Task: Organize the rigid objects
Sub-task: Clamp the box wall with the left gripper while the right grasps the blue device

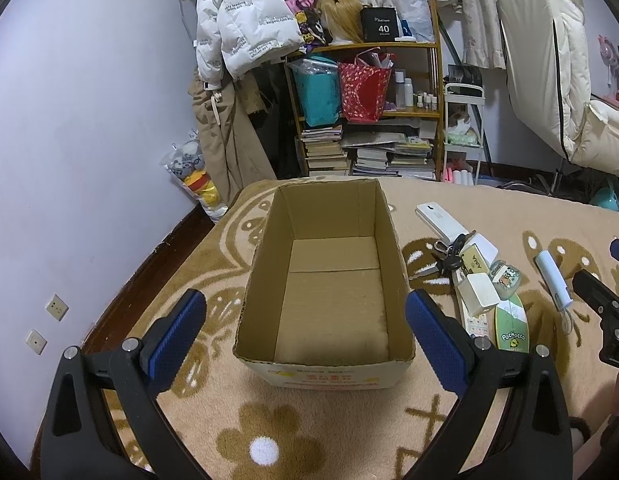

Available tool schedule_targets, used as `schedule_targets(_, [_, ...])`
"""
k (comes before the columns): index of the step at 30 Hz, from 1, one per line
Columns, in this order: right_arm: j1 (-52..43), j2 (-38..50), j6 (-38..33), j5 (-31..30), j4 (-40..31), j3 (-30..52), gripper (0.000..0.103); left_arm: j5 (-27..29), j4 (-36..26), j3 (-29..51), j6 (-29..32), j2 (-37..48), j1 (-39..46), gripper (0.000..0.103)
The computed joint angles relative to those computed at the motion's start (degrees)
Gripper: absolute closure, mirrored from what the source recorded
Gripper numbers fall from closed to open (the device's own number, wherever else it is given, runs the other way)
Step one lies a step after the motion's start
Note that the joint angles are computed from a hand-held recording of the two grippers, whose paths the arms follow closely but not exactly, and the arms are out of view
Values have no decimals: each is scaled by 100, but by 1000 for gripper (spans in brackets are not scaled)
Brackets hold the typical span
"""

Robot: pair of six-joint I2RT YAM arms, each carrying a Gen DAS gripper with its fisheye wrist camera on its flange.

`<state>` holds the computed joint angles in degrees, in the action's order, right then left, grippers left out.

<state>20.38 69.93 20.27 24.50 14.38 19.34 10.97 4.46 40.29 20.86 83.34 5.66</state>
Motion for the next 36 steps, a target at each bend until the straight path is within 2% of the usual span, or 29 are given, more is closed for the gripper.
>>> schedule_targets(4, [-75, 22, 2, -89, 24, -18, 0, 98, -511, 454, 70, 208, 29, 4])
schedule_targets(7, [-327, 261, -22, -362, 187, 47, 0, -159, -618, 662, 198, 303, -34, 4])
schedule_targets(11, [-743, 737, -66, -802, 446, 272, 0, -377, -1109, 1275, 178, 704, -79, 4])
schedule_targets(20, [-1471, 1175, -368, -1183, 184, 676, 0, -650, -2091, 2696, 232, 1842, -138, 4])
schedule_targets(26, [-2058, 1795, -389, -1631, 179, 1035, 0, -922, -2417, 3608, 231, 2670, -203, 4])
schedule_targets(30, [-2254, 2184, -426, -1718, 162, 1245, 0, -887, -2864, 4231, 220, 3231, -134, 4])
schedule_targets(36, [-2522, 2552, -409, -1919, 60, 1480, 0, -1179, -2982, 4666, 218, 3824, -56, 4])
